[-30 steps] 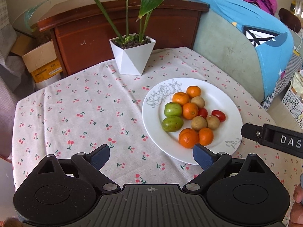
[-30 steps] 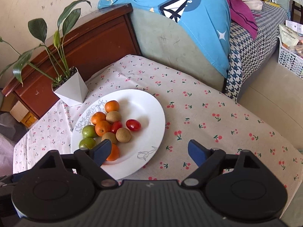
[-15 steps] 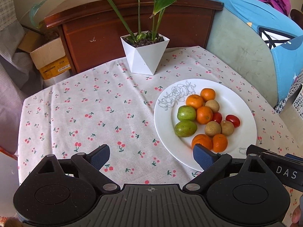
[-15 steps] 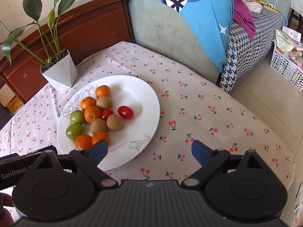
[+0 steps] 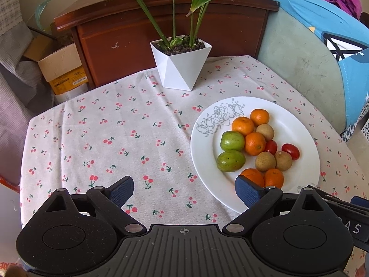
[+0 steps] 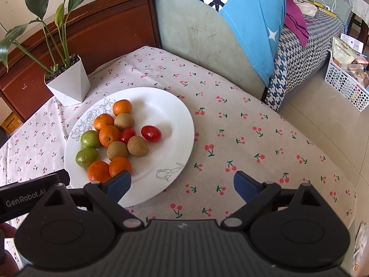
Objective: Organize fruits
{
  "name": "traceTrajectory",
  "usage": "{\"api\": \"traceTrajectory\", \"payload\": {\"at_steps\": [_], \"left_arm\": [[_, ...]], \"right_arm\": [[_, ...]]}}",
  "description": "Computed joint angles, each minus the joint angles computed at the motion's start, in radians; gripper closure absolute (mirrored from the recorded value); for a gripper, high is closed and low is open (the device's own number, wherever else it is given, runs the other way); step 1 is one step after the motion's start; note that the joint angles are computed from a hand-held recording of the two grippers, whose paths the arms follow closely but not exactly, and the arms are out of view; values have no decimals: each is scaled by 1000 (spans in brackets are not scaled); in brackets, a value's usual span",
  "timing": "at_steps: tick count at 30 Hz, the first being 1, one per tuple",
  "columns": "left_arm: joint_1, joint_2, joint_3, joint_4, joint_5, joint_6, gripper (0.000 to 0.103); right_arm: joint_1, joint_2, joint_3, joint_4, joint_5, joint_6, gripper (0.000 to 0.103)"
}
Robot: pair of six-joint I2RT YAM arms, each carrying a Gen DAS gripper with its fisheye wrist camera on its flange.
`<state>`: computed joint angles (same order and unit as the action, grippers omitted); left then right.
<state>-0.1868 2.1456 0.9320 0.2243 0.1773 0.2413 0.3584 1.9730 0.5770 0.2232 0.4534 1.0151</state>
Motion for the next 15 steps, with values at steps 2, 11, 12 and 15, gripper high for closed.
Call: {"api": "traceTrajectory", "payload": {"at_steps": [2,11,12,15], "left_arm": [[-3,3,0,4,-7,1,7],[-18,-3,-26,60,-46,13,7],[-18,-2,-25,59,-49,13,7],[-18,0,-23,60,-53,13,7]], "right_arm": [[4,3,9,-13,8,1,7],[17,15,37,-53,48,-5,7],[17,17,39,-55,48,-4,7],[17,22,46,-59,50,-5,7]]}}
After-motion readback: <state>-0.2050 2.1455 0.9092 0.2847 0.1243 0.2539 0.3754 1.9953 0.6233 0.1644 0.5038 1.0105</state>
